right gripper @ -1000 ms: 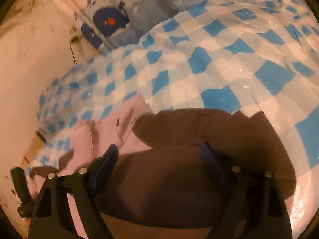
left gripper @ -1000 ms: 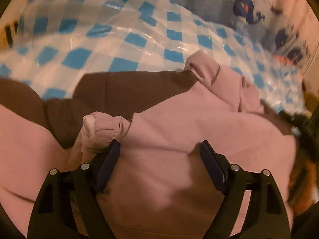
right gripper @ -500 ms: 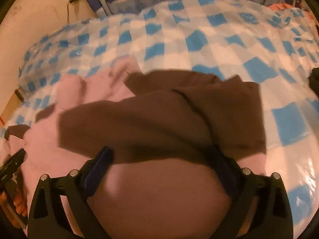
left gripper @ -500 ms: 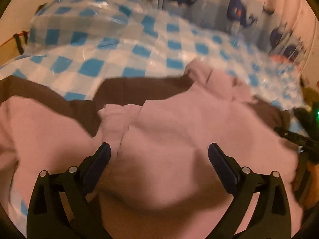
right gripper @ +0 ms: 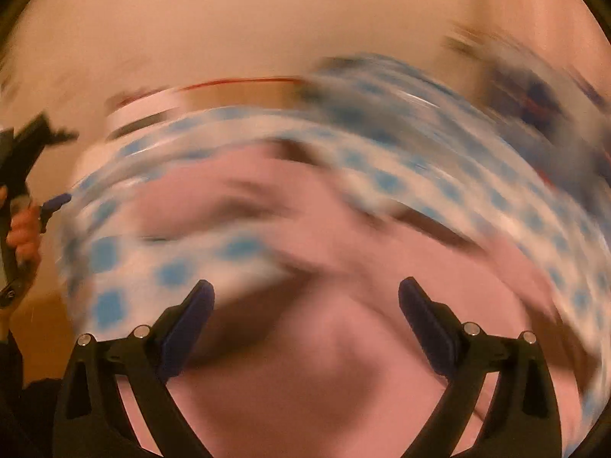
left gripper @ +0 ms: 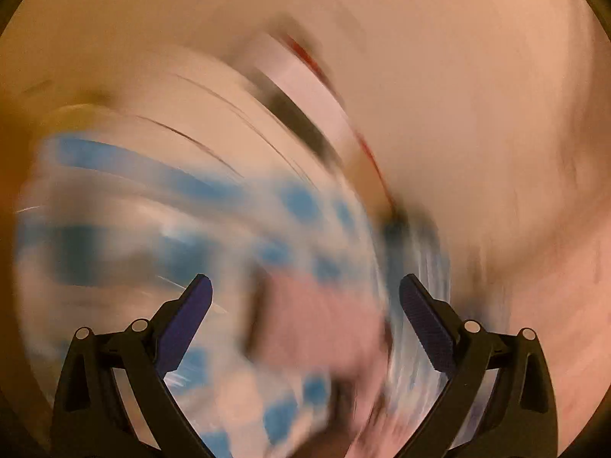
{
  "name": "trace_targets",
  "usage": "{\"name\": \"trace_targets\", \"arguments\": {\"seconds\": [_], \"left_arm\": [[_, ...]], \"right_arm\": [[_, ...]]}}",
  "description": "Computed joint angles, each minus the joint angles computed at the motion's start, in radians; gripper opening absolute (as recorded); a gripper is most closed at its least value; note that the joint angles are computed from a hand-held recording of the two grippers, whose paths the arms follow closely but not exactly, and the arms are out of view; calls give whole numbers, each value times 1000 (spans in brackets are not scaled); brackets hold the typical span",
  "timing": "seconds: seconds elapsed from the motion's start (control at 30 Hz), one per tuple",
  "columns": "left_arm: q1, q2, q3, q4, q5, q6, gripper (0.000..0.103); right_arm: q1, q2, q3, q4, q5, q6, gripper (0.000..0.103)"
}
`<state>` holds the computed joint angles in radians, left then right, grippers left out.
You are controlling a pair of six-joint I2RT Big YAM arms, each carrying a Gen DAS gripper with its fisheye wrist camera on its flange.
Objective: Fold large clothes
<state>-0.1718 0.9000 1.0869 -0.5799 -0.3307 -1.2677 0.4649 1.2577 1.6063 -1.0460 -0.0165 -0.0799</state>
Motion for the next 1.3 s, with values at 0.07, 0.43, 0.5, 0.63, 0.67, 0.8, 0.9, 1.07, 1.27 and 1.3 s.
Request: {"name": "trace_targets", "arguments": {"seconds": [0.07,0.43,0.5,0.63,0.67,0.8,0.9,1.07,1.27,1.3], "left_arm": [[17,-76,-55,-17,-118,-54,95],[182,-147,-115,5,-61,106,95],[218,-147,-125,4,-25,94,95],[246,-130,-143,15,45,76,95],[243,-127,-140,11,46,78,95],[204,-127,-123,6,23,104,95],[167,-122,-104,-6,17,112,95],[59,-100,-59,-9,-38,142,95],[-124,-8,35,6,-83,200,95],[-163,17,57,12,-88,215,95]], "right_arm": [[146,107,102,-11,72,-38,93],[339,609,567,-154,376,-20,89],[301,618,585,-180,310,29,55],[244,609,595,-189,176,107,30],[227,605,598,-186,129,136,27],[126,536,551,-72,-159,362,23],[20,453,480,100,-365,572,22],[-216,236,243,519,-566,926,22],[-648,-20,-89,868,-719,1220,22],[-718,-49,-139,892,-740,1248,22]]}}
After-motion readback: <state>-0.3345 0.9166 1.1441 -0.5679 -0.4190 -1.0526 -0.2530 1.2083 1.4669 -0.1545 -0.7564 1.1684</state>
